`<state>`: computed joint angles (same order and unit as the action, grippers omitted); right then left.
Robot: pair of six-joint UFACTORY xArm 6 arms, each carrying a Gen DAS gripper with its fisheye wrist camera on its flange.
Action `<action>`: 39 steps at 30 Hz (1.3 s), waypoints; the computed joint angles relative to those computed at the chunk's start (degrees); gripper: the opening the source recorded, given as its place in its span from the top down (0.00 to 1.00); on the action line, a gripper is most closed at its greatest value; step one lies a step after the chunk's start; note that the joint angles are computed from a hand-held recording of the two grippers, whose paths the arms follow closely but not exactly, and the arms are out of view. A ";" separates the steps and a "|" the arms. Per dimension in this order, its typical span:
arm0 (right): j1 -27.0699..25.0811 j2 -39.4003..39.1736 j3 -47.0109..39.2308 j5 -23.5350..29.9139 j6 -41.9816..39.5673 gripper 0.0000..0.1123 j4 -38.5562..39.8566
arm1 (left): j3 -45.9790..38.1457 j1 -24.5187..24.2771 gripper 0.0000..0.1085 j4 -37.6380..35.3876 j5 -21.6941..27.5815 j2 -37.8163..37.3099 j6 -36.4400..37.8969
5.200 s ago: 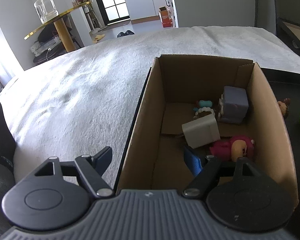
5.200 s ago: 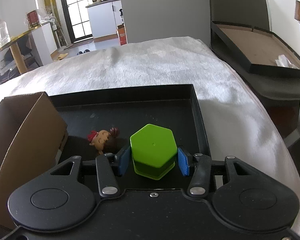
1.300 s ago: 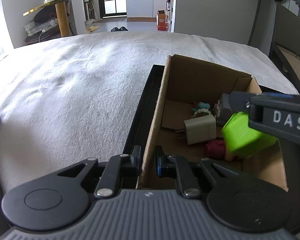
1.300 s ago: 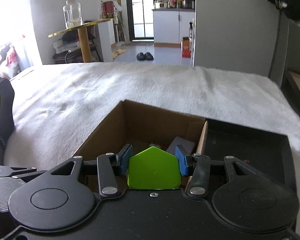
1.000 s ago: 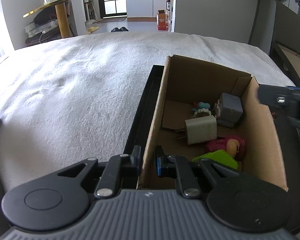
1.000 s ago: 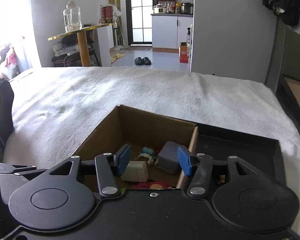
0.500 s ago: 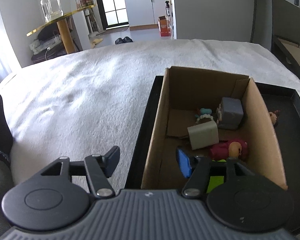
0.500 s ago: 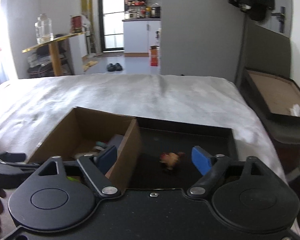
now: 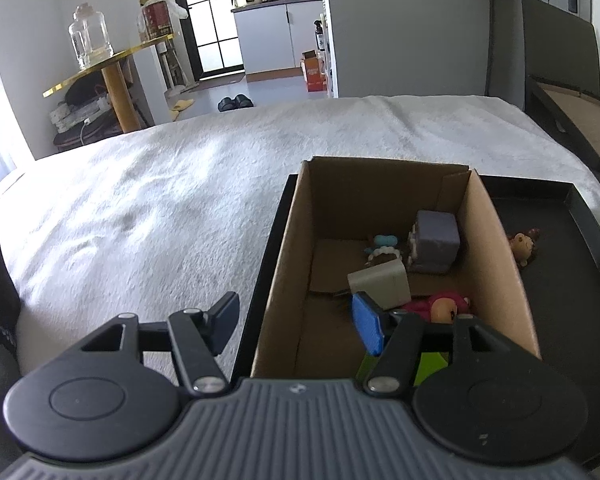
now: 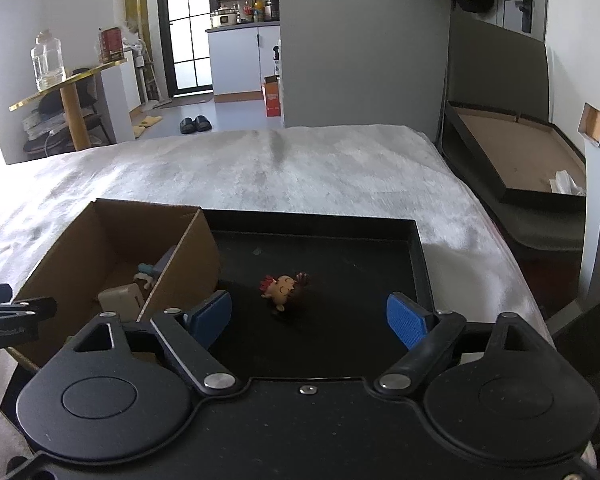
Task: Organize rigid objects
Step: 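Move the right gripper to the doll figure on the tray and grasp it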
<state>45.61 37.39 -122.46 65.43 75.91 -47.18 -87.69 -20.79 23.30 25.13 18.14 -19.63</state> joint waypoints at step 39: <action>-7.29 8.91 -4.30 -11.89 -4.01 0.29 9.71 | -9.65 -0.66 0.36 6.03 9.74 7.91 -6.79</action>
<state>38.32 46.30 -126.76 53.55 71.90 -37.47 -97.33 -21.45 29.33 34.88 26.05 -26.42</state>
